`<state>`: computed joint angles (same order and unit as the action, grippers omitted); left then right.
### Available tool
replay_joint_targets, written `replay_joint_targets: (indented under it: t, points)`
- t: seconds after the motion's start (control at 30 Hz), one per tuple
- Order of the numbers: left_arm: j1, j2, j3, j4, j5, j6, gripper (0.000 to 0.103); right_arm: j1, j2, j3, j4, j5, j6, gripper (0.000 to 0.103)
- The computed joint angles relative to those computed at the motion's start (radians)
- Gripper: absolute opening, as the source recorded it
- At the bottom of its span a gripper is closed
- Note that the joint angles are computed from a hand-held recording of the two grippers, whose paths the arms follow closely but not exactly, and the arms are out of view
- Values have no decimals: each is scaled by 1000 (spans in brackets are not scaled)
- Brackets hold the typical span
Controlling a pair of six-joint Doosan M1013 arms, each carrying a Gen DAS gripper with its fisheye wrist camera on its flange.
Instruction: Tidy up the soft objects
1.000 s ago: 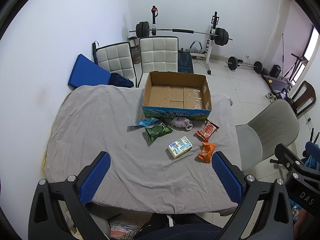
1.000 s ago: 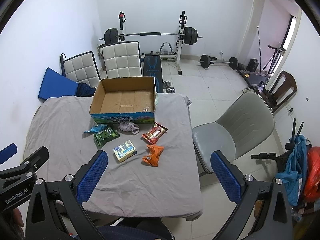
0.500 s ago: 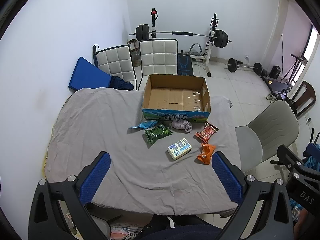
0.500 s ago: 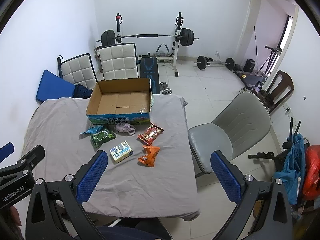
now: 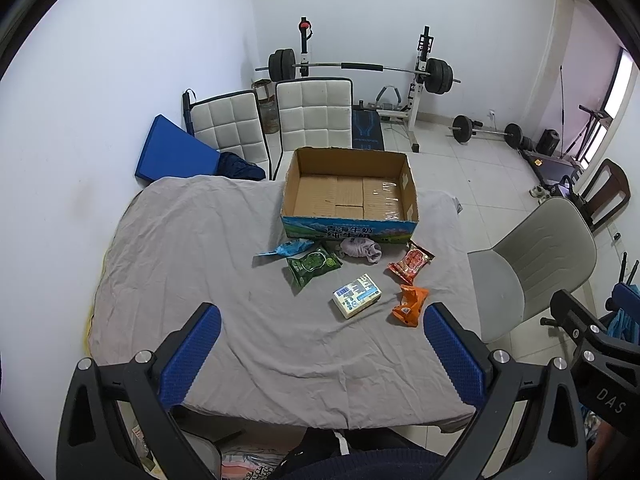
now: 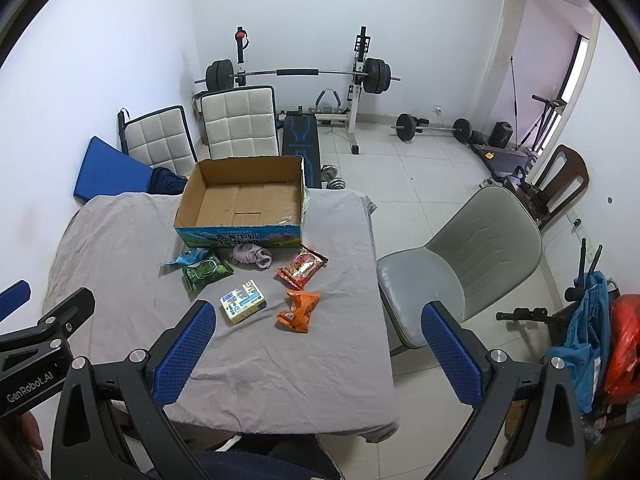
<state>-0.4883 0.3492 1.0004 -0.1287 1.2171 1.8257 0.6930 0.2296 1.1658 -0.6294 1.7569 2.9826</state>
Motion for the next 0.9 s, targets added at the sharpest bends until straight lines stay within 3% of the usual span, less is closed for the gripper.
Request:
replay_joint_targets:
  t: [0.67, 0.9]
  points:
    - [-4, -8, 16, 15, -24, 0, 103, -5, -17, 28, 14, -35, 12, 103]
    - [-14, 10, 27, 46, -83, -18, 103, -61, -54, 116, 78, -133, 30, 103]
